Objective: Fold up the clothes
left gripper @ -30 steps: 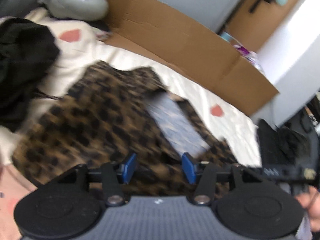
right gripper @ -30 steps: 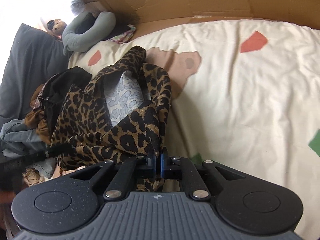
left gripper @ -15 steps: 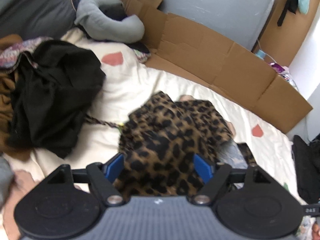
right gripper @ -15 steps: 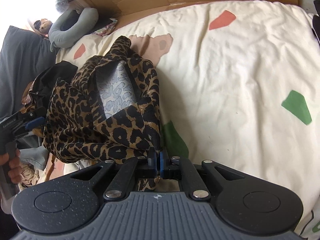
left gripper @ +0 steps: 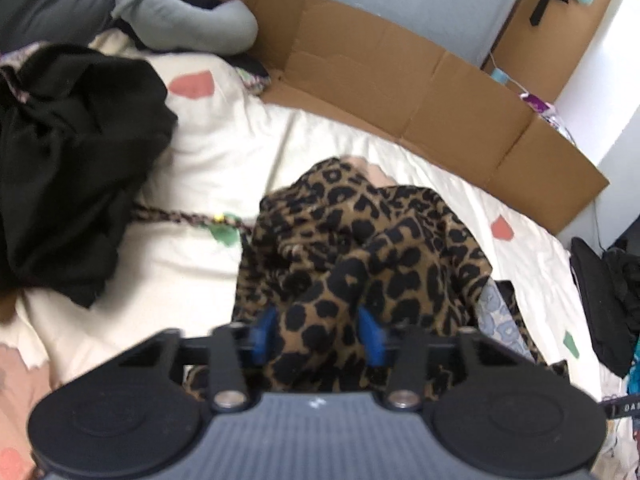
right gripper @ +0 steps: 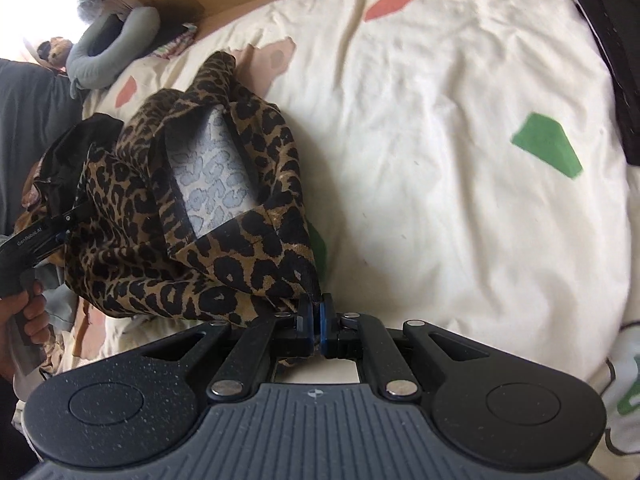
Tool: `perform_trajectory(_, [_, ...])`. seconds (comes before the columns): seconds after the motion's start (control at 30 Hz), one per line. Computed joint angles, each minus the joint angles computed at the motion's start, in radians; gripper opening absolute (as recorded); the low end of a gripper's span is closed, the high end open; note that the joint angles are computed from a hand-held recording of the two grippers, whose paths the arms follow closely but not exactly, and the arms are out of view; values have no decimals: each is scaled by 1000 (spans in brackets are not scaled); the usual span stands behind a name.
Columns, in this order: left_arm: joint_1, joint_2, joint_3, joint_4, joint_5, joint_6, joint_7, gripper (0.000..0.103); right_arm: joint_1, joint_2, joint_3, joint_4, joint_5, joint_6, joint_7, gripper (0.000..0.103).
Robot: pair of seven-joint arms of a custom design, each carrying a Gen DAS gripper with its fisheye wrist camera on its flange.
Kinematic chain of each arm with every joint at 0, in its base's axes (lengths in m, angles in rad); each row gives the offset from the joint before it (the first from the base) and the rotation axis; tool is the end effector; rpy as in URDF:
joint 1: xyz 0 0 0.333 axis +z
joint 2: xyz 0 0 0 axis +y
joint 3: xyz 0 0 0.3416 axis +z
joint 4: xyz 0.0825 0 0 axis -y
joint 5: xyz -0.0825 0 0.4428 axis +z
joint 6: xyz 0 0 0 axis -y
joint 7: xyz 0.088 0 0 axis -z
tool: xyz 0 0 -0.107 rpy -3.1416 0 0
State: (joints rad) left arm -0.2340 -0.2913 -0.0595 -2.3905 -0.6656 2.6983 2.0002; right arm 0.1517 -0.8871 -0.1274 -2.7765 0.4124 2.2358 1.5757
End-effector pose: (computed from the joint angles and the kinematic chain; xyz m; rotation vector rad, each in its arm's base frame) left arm 0.5171 -0.1360 0.4870 -1.7744 2.1824 -1.0373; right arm 0.3534 0.0223 0.4830 -1.6813 1.9612 0.1533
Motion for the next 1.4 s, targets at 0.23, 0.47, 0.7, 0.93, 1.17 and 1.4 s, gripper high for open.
perform_trajectory(0.23, [11, -24, 23, -18, -40, -52, 13, 12, 11, 40, 8, 43, -8, -11, -14, 3])
perform_trajectory(0.47, [18, -73, 13, -57, -29, -73, -29, 9, 2, 74, 1, 75, 11, 58, -8, 11])
perform_trajectory(0.7, [18, -163, 25, -118, 23, -124, -93, 7, 44, 143, -7, 105, 60, 147, -37, 43])
perform_trajectory(0.93, [16, -182, 38, -136, 47, -146, -137, 9, 88, 192, -29, 139, 121, 203, -105, 53])
perform_trajectory(1.17, [-8, -165, 36, -114, 35, -79, -131, 36, 131, 305, -19, 241, 190, 211, -159, 65])
perform_trajectory(1.4, [-62, -107, 56, -66, -35, -18, -32, 52, 151, 436, 21, 347, 219, 245, -218, 69])
